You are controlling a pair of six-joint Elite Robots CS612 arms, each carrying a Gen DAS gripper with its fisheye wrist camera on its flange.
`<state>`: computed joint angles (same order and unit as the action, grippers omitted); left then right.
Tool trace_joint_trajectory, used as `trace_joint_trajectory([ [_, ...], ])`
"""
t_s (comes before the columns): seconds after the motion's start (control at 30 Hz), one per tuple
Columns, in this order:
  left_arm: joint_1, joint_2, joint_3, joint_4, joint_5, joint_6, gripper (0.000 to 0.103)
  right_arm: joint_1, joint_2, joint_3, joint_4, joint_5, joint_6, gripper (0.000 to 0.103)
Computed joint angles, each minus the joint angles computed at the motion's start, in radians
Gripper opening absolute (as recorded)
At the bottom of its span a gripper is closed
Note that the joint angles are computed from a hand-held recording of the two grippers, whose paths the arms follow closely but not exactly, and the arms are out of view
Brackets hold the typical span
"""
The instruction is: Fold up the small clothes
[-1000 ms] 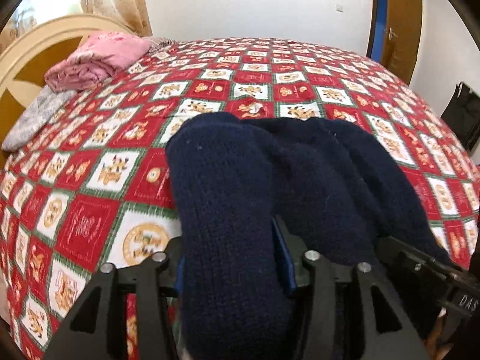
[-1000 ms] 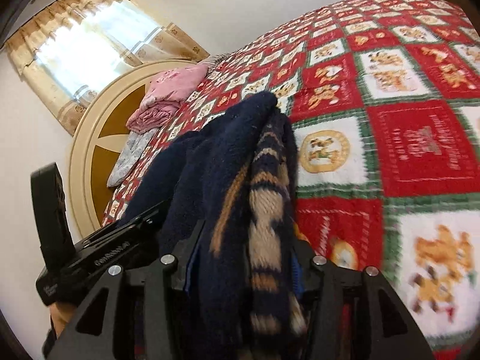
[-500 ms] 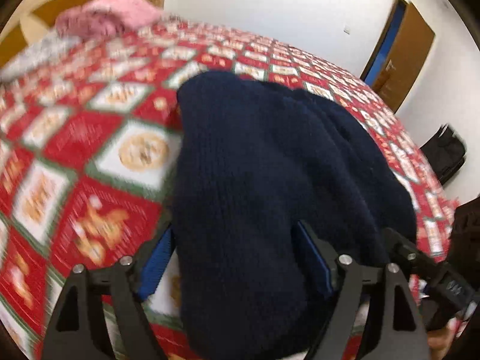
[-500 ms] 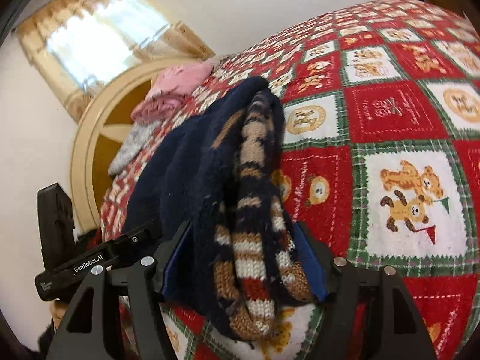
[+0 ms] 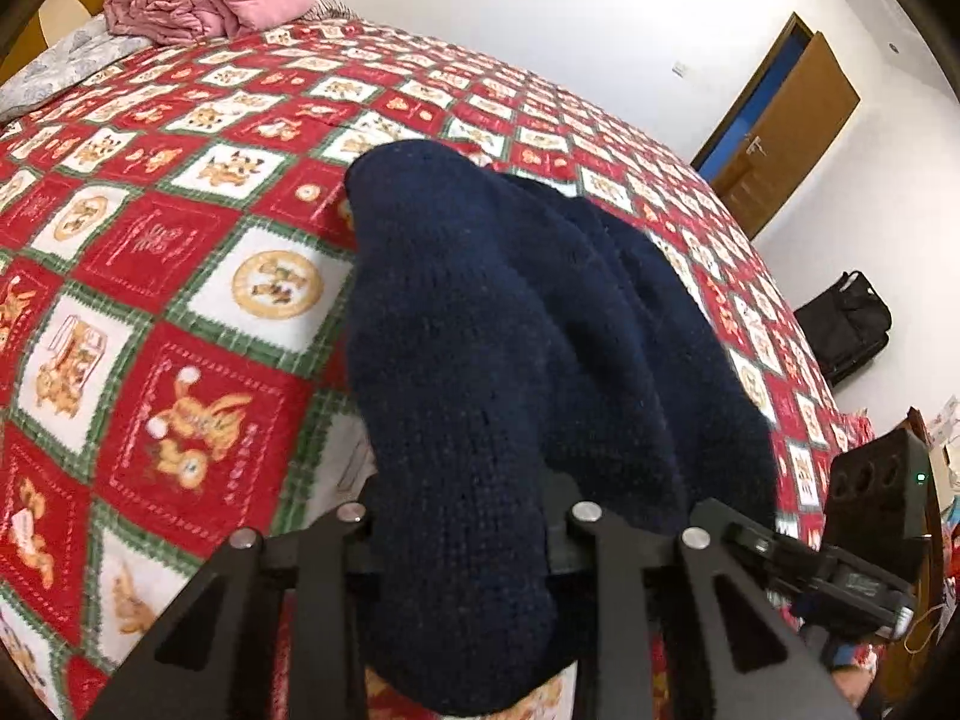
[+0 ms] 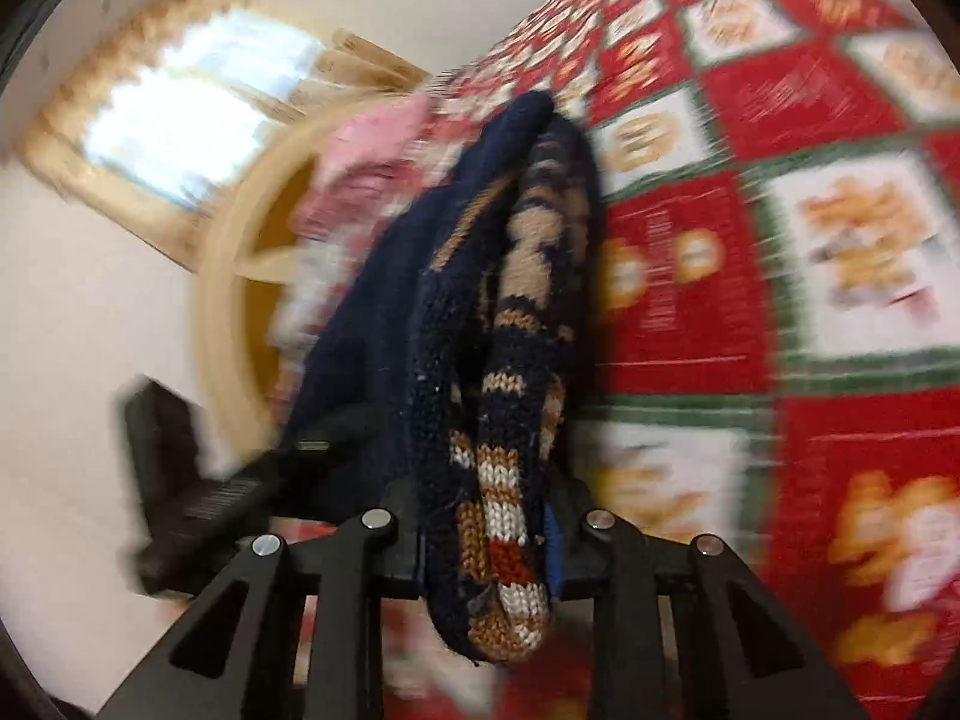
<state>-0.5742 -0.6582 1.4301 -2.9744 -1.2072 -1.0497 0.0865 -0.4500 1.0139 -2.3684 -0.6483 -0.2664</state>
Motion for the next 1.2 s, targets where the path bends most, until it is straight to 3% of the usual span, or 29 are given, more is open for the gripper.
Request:
trace_joint_trajectory([
  [0.03,0.001,0.002,0.001,0.008,-0.011,0.000,0.034,0.001,-0.003,0.012,-0.040,-0.031,-0.008,0.028],
  [0.1,-0.006,0.011,-0.005,0.056,0.010,-0.015,0.043,-0.003,0.001,0.022,-0.081,-0.017,0.001,0.028],
  [0.23,-0.035,0.018,-0.028,0.172,0.151,0.000,0.067,-0.005,-0.006,0.039,-0.106,-0.024,0.021,0.030],
  [0.27,-0.041,0.017,-0.033,0.203,0.177,0.000,0.069,-0.007,-0.012,0.049,-0.111,-0.019,0.035,0.030],
  [0.4,-0.061,0.010,-0.037,0.274,0.262,0.004,0.070,-0.018,-0.056,0.133,-0.253,-0.052,0.108,0.032],
  [0.53,-0.077,-0.003,-0.025,0.304,0.317,-0.001,0.070,-0.013,-0.118,0.237,-0.492,-0.213,0.243,0.032],
  [0.6,-0.080,-0.008,-0.022,0.298,0.327,0.006,0.070,-0.022,-0.132,0.272,-0.572,-0.198,0.322,0.032],
  [0.63,-0.081,-0.012,-0.016,0.287,0.327,0.009,0.070,-0.026,-0.133,0.283,-0.605,-0.161,0.327,0.032],
  [0.77,-0.097,-0.030,0.014,0.226,0.341,0.018,0.070,-0.022,-0.173,0.379,-0.756,-0.203,0.267,0.032],
  [0.87,-0.114,-0.040,0.032,0.190,0.362,0.035,0.070,-0.025,-0.204,0.429,-0.755,-0.177,0.207,0.032],
  [0.93,-0.124,-0.045,0.042,0.163,0.369,0.048,0.070,-0.021,-0.228,0.454,-0.723,-0.202,0.157,0.032],
  [1.07,-0.143,-0.054,0.062,0.146,0.384,0.055,0.070,0.013,-0.277,0.520,-0.735,-0.446,0.084,0.032],
  [1.13,-0.149,-0.059,0.073,0.146,0.370,0.047,0.070,0.025,-0.298,0.544,-0.685,-0.552,0.065,0.032],
  [1.2,-0.154,-0.067,0.087,0.147,0.340,0.032,0.070,0.026,-0.314,0.547,-0.569,-0.580,0.066,0.032],
])
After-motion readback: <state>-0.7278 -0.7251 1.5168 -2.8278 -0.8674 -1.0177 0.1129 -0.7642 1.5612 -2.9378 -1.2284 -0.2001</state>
